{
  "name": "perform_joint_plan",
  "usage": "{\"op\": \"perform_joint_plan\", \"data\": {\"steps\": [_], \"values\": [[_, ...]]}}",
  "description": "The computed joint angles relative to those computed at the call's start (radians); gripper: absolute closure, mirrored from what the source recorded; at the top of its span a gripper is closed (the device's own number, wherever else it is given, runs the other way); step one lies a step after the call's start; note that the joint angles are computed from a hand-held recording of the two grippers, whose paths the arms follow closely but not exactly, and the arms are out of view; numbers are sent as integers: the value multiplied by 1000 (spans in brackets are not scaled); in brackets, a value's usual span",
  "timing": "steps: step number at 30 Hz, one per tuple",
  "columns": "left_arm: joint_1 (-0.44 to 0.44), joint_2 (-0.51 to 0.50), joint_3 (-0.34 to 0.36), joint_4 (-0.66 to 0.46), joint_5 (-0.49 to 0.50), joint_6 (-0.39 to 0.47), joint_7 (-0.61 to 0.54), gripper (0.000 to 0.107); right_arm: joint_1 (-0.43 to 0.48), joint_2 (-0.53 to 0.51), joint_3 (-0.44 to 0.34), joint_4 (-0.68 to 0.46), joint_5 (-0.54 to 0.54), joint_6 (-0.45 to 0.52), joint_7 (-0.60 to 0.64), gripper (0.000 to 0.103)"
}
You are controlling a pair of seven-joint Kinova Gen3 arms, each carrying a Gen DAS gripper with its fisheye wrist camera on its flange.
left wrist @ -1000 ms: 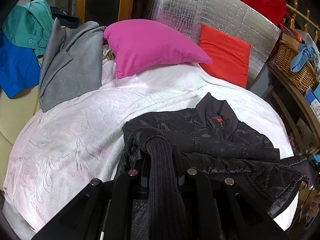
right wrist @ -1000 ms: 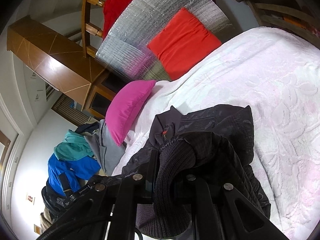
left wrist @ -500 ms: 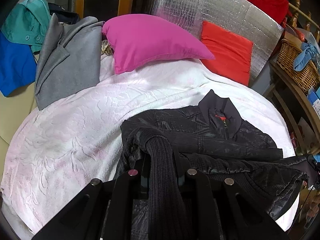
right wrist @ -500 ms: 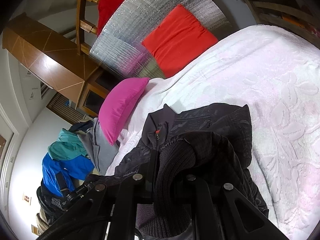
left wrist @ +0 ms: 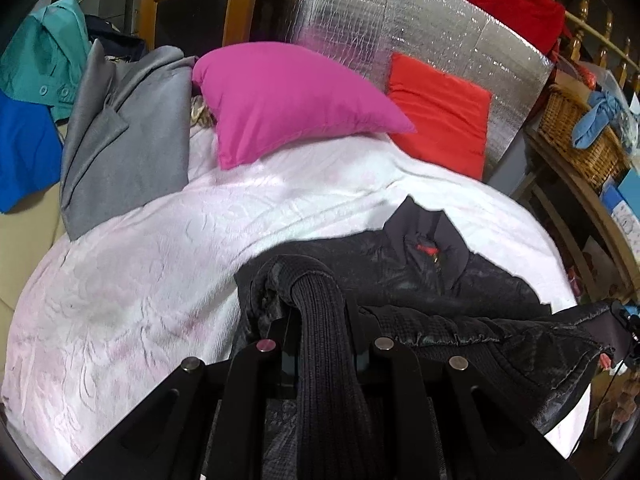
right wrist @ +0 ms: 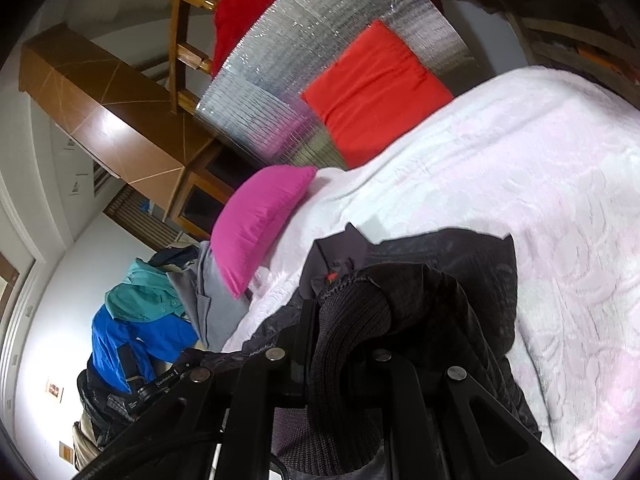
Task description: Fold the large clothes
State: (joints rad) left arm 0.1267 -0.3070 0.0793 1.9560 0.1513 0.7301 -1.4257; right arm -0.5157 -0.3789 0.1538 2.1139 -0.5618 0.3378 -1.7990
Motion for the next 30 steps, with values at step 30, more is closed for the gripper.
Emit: {"op": "perform_joint_plan", "data": {"steps": [30], "values": [[77,479,12,-266,-215,-1,224,89,188,552,89,-287,-360,174,341,91]]}}
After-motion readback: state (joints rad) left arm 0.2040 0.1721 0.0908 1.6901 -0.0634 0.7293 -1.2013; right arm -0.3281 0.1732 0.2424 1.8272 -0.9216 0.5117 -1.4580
